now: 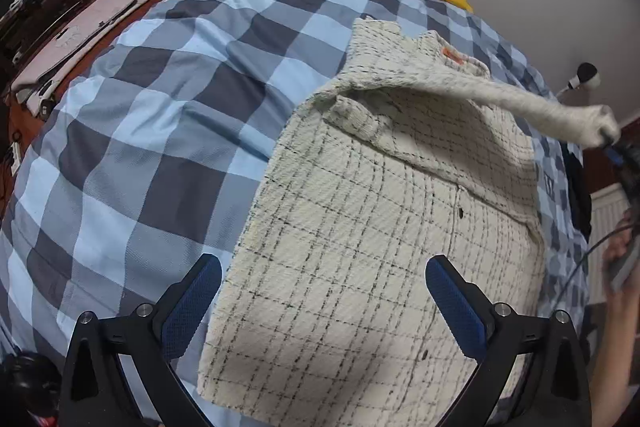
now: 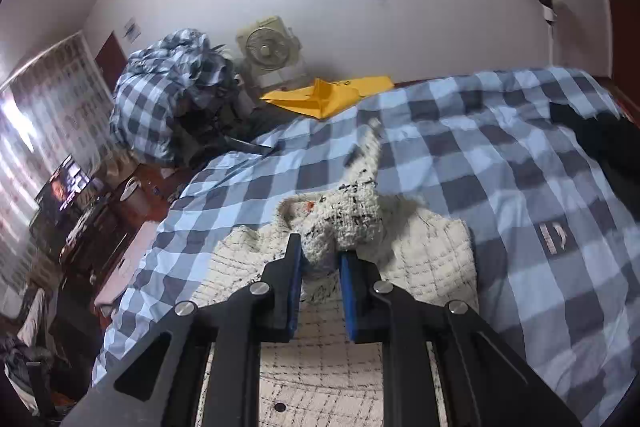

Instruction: Fold small clothes

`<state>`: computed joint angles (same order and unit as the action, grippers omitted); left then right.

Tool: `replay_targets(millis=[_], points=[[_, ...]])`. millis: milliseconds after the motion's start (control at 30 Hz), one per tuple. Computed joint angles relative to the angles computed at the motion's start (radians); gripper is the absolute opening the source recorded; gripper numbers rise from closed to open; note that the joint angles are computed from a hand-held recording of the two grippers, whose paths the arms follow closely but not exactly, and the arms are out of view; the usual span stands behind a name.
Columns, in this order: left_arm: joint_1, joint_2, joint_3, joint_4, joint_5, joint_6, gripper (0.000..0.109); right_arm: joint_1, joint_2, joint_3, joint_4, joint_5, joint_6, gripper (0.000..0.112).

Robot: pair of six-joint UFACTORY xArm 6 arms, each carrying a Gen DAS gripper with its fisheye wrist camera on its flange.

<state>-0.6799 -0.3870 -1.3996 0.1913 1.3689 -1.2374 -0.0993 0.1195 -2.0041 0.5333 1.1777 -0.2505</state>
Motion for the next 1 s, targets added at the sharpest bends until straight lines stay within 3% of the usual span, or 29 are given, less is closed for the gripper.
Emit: replay_targets(millis=[100,167,233,300,433,467,600,667,733,833,1000], points=[[-0.006,0.009,-0.011,0.005,0.002,0.009,0.103,-0.014,0.039,0.083,-0.159,0.065,0.097,0.02],[-0.01,0.011,-0.014,0.005,0.005,0.013,0.103,-0.044,0.108,0.07,-0.231,0.223,0.181,0.03],[-0.012,0.008,-0.013,0.002,0.004,0.013,0.103,-0.117,0.139,0.098,-0.151,0.322,0.235,0.031],[-0.014,0.006,-0.013,0.002,0.005,0.01,0.103,-0.173,0.08,0.191,-0.09,0.265,0.287,0.045],[-0.02,0.014,-0.026,0.019,0.011,0.006,0.103,-0.148,0.009,0.185,-0.165,0.195,0.3,0.046],[-0.022,0.02,-0.033,0.026,0.017,0.007,0.103,-0.121,0.002,0.171,-0.207,0.171,0.297,0.047],[-0.031,0.043,-0.057,0.04,0.043,0.023,0.103,0.084,-0.023,0.134,-0.5,0.042,0.275,0.075],[-0.034,0.049,-0.061,0.038,0.05,0.034,0.103,0.18,-0.04,0.18,-0.634,-0.048,0.28,0.077],[-0.036,0.052,-0.062,0.038,0.053,0.037,0.103,0.277,-0.005,0.169,-0.725,-0.08,0.261,0.078],[-0.029,0.052,-0.055,0.026,0.048,0.044,0.103,0.39,0.065,0.131,-0.713,-0.062,0.176,0.078],[-0.02,0.049,-0.042,0.011,0.028,0.052,0.103,0.457,0.119,0.133,-0.527,-0.014,0.085,0.078]])
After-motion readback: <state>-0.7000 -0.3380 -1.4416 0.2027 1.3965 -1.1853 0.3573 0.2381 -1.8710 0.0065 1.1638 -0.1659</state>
